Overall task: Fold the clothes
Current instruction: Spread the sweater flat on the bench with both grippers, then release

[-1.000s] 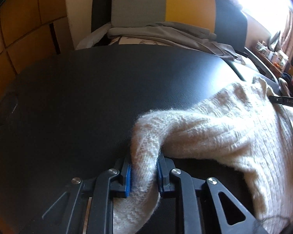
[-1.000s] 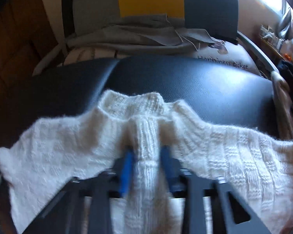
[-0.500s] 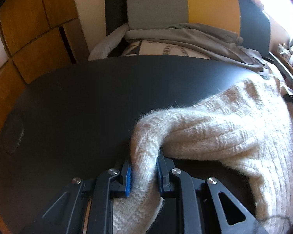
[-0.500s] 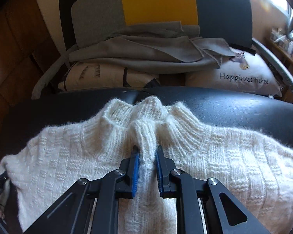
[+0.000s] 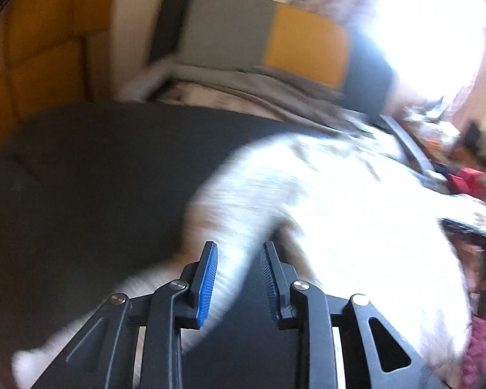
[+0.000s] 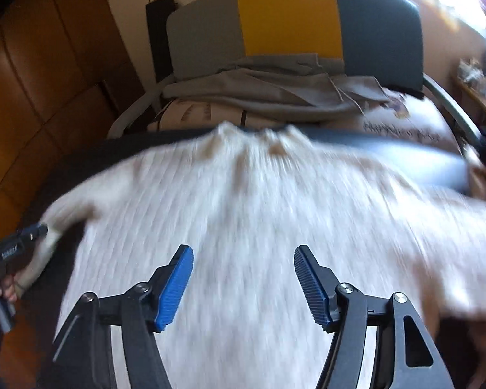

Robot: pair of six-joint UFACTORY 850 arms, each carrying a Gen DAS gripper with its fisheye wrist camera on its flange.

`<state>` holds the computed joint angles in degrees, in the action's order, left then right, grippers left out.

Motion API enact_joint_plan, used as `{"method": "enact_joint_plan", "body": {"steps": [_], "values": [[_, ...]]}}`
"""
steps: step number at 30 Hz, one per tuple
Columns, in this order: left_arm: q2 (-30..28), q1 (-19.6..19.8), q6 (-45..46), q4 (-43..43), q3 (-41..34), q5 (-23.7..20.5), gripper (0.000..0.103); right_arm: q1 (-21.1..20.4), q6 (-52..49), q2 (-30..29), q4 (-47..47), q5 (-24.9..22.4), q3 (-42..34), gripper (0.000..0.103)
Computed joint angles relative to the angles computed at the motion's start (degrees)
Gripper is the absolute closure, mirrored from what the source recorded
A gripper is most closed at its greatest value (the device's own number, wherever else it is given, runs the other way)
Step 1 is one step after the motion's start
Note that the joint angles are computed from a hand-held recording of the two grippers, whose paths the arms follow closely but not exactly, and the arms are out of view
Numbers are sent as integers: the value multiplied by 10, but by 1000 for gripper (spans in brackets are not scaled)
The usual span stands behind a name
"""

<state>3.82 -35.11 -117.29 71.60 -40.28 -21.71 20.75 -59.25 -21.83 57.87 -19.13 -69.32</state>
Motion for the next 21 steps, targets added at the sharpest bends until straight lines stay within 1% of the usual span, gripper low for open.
{"method": "enact_joint_plan", "body": {"steps": [3, 5, 7, 8, 10, 12, 14, 16, 18, 19, 20, 21], "values": [[17, -65, -46, 19, 18, -21, 73, -24, -41, 83, 18, -5, 107, 37], [21, -107, -75, 11, 24, -55, 72, -41, -44, 124, 15, -8, 160, 37], [33, -134, -139, 35, 35, -51, 70, -57, -40, 158, 8, -10, 207, 37], [30, -148, -143, 27, 34, -50, 68, -64, -41, 173, 8, -9, 228, 37], [24, -173, -141, 2, 30, -47, 66, -74, -60, 190, 26, -9, 256, 37], [11, -181, -139, -2, 26, -29, 66, -78, -75, 202, 39, -6, 278, 37], [-6, -184, -103, -43, 18, -3, 63, -78, -91, 211, 50, 0, 297, 37], [-39, -198, -10, -130, -11, -33, 63, -73, -117, 218, 70, 14, 311, 36], [-72, -216, 46, -166, -37, -85, 64, -68, -109, 221, 60, 25, 316, 35], [-87, -228, 69, -173, -52, -122, 71, -65, -96, 221, 48, 30, 317, 34], [-102, -240, 91, -178, -66, -157, 74, -62, -84, 222, 36, 35, 319, 33], [-107, -246, 111, -187, -72, -176, 83, -59, -75, 224, 25, 38, 322, 28]]}}
